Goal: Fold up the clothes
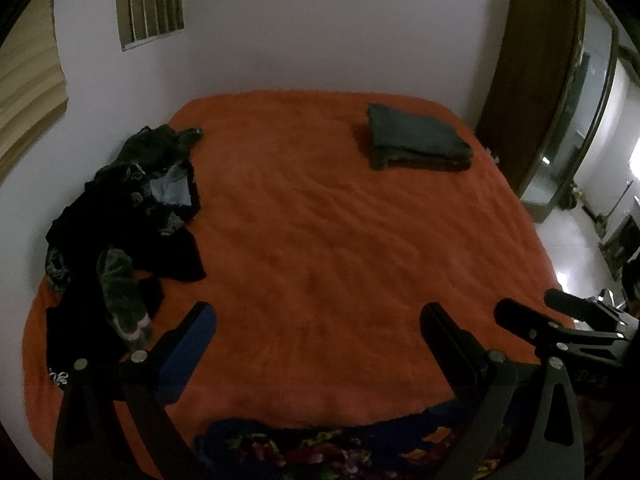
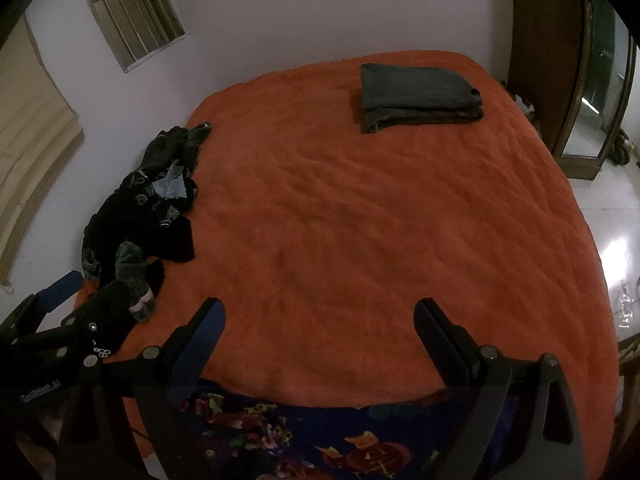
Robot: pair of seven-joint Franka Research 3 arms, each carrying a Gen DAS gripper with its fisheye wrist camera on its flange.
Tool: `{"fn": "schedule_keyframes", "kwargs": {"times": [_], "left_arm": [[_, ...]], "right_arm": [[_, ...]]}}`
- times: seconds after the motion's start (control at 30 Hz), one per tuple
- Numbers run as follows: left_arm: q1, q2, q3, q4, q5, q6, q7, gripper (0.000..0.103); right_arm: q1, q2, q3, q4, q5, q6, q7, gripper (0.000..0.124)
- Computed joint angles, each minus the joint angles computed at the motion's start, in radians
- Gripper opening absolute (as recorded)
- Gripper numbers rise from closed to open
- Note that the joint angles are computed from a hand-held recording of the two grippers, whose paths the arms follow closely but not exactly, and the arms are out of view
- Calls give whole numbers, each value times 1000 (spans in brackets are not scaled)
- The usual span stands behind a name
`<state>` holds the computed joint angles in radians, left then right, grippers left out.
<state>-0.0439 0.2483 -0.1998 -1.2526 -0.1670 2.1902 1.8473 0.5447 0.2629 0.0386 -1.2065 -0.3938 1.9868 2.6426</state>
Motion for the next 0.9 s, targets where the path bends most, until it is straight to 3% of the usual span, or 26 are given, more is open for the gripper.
{"fn": "schedule_keyframes", "kwargs": {"times": [0.9], "left_arm": [[-16,40,4,65,78,-68,-54,102]], "right_arm": [[6,4,-1,14,-9,-17,-14,95]]}}
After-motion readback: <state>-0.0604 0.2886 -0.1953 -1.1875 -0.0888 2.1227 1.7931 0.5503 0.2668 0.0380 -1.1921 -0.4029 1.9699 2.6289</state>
